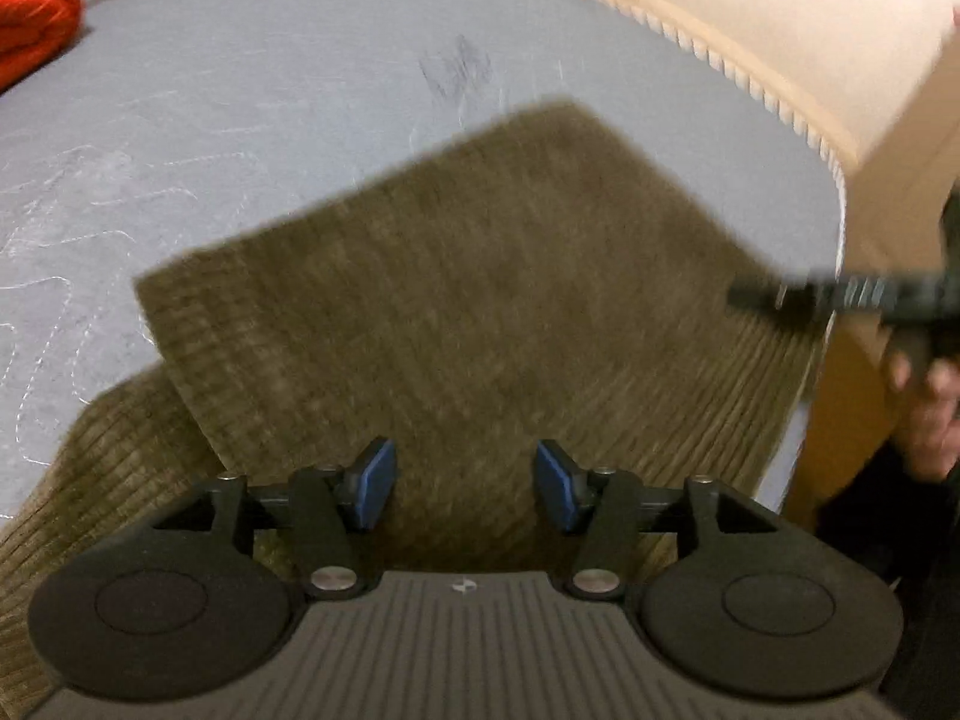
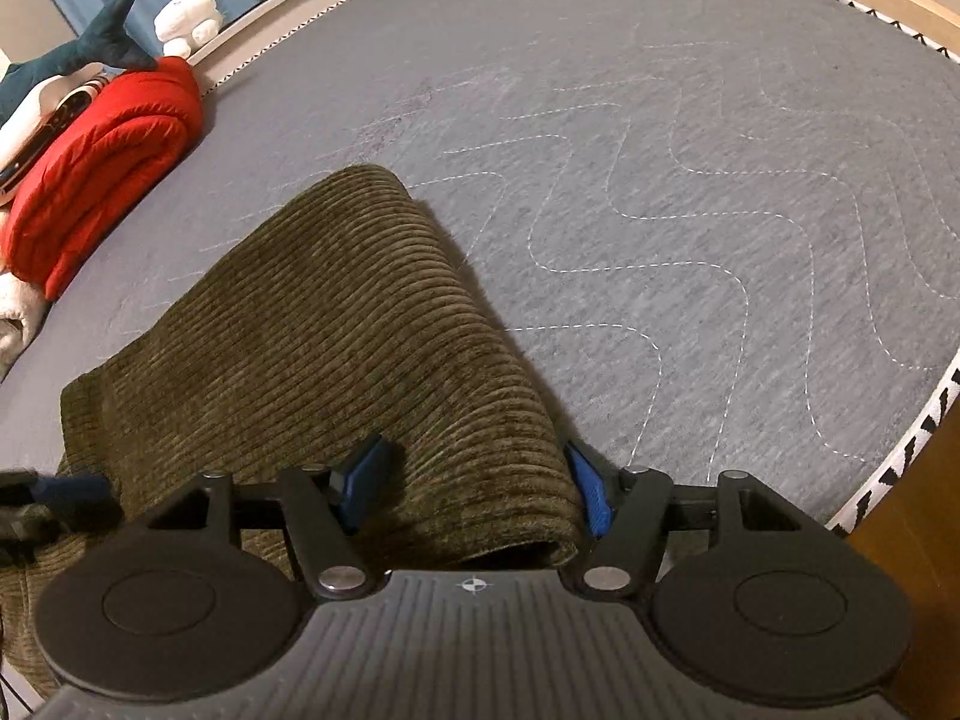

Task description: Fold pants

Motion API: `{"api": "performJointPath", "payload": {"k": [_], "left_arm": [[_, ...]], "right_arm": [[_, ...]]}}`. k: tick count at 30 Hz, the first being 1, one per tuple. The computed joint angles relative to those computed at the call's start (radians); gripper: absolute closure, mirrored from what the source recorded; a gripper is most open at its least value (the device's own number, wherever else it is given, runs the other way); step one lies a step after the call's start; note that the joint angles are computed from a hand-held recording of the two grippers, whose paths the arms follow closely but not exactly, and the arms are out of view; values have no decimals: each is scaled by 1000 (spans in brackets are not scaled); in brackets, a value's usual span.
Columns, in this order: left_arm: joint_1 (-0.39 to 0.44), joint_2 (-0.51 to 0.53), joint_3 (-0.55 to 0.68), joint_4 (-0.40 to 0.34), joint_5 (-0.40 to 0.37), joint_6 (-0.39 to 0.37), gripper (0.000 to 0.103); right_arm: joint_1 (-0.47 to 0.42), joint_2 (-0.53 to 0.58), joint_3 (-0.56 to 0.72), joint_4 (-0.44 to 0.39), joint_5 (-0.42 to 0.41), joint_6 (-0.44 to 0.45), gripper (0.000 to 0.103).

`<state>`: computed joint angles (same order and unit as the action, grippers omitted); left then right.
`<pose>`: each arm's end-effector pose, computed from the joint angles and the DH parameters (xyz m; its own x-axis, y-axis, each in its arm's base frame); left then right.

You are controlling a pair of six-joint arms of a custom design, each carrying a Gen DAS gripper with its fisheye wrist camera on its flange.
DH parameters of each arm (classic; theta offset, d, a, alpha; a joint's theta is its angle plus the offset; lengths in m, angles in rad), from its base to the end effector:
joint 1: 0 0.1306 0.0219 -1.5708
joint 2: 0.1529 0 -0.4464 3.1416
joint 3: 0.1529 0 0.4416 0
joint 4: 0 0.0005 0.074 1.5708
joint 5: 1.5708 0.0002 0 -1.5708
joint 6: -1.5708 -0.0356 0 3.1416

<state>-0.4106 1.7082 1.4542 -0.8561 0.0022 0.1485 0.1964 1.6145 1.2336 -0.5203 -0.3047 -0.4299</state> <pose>0.5734 -0.2503 0.3491 -0.8714 0.2180 -0.4394 0.2742 0.9593 -0.0677 0.5727 0.1243 0.3195 -0.8527 0.2357 -0.4662 -0.0147 0.8812 0.4725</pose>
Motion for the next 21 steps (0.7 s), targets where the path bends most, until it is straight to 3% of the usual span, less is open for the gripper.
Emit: {"api": "performJointPath", "payload": {"k": [3,7,10,13,16,19,21], "left_arm": [[-10,-2,-1,17,-9,-2,33],[-15,-41,-34,107,-54,28,23],[-7,-74,-65,194,-26,78,17],[1,-106,-82,262,7,159,10],[21,-126,-97,355,103,262,10],[45,-151,-130,454,207,358,9],[52,-156,-129,461,244,373,1]], "right_arm": [[3,-4,-3,7,2,13,51],[10,-31,-30,53,20,41,67],[32,-69,-66,130,60,95,73],[88,-138,-131,279,142,245,74],[162,-208,-209,458,168,425,74],[230,-246,-260,561,147,565,75],[267,-259,-280,597,142,635,75]]}}
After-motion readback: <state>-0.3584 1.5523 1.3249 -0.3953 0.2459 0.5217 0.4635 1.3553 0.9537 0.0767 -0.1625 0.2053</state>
